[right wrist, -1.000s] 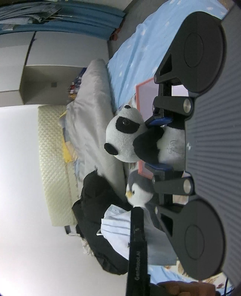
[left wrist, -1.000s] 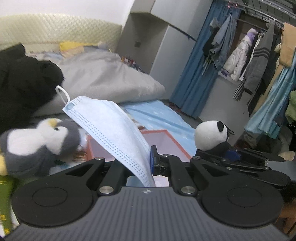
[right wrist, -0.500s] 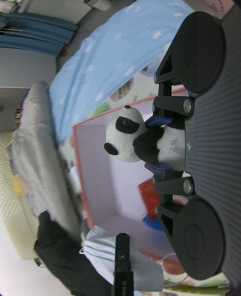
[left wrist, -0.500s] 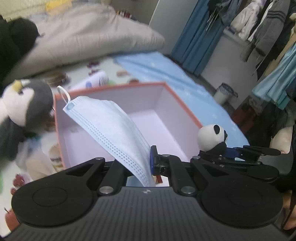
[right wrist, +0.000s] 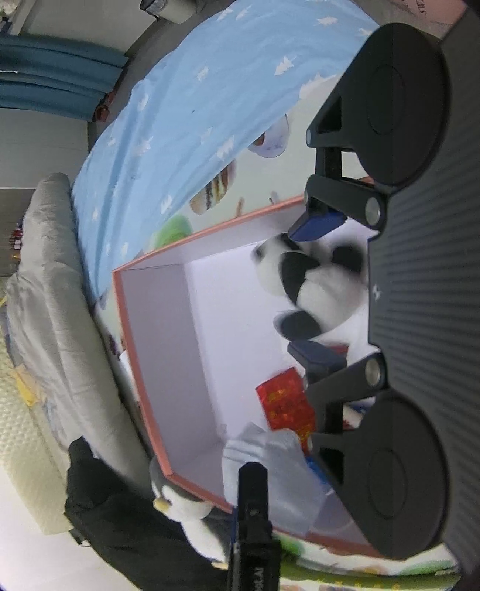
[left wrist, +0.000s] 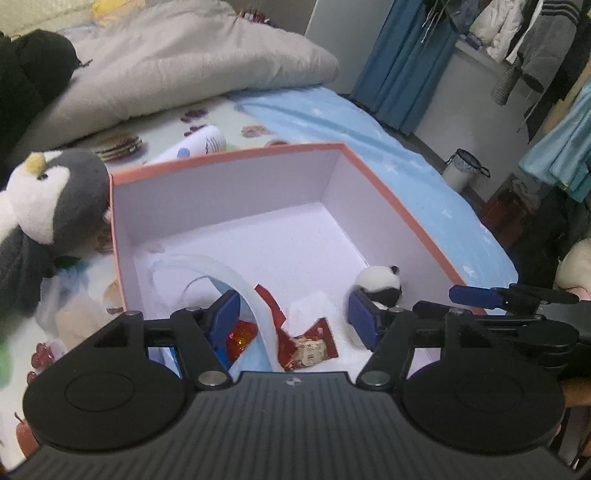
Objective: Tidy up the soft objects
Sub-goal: 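Open both grippers to drop the mask and panda into the box, then withdraw both grippers from the box back toward the pile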
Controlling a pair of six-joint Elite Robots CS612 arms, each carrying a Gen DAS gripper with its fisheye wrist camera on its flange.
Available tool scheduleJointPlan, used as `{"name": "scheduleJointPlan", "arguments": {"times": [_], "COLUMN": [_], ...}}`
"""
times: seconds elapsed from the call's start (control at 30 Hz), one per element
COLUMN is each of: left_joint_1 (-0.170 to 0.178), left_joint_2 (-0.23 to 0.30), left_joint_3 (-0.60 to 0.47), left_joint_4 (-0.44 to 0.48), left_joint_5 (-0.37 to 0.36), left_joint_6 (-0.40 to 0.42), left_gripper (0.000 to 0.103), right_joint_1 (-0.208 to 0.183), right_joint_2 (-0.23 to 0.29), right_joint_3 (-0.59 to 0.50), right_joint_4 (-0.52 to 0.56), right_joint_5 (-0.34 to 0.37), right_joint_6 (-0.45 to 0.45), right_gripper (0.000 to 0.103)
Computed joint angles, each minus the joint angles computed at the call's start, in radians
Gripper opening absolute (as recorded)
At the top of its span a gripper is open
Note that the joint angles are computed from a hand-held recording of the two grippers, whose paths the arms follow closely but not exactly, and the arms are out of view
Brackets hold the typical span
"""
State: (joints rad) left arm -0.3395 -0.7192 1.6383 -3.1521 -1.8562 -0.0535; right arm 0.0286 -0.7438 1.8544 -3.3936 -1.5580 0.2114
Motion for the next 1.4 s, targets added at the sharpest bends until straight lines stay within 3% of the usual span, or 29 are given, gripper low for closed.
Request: {"name": "scheduleJointPlan", "arguments": {"times": [0.37,0.73,1.07,1.4], "left_joint_1": [0.026,0.058,0.103,0.133], "left_joint_2": [-0.058,-0.109,-0.116,-0.107], "left_joint_3": [0.095,0.223,0.313,0.367], "left_joint_4": [-0.221,-0.418,-0.519,-0.581], "left_joint_5": [-0.014,-0.005,-0.022,0.021], "left_joint_6": [-0.042,-0.027,-0.032,-0.017], "left_gripper": [0.070,0.070,0.070,0.070], "right_joint_1": [0.032,0.087,0.137,0.195], "right_joint_2": [-0.031,-0.031,-0.022,0.020], "right_joint_3": [0.049,0.078,0.086,0.067], "right_joint_4": [-0.191,-0.334,-0.394,-0.424], "right_joint_5": [-0.020,-0.028,-0.023,-0.043], "right_joint_6": [-0.009,0.014,0.028,0.038], "right_gripper": [0.062,0.062,0.062,0.062]}}
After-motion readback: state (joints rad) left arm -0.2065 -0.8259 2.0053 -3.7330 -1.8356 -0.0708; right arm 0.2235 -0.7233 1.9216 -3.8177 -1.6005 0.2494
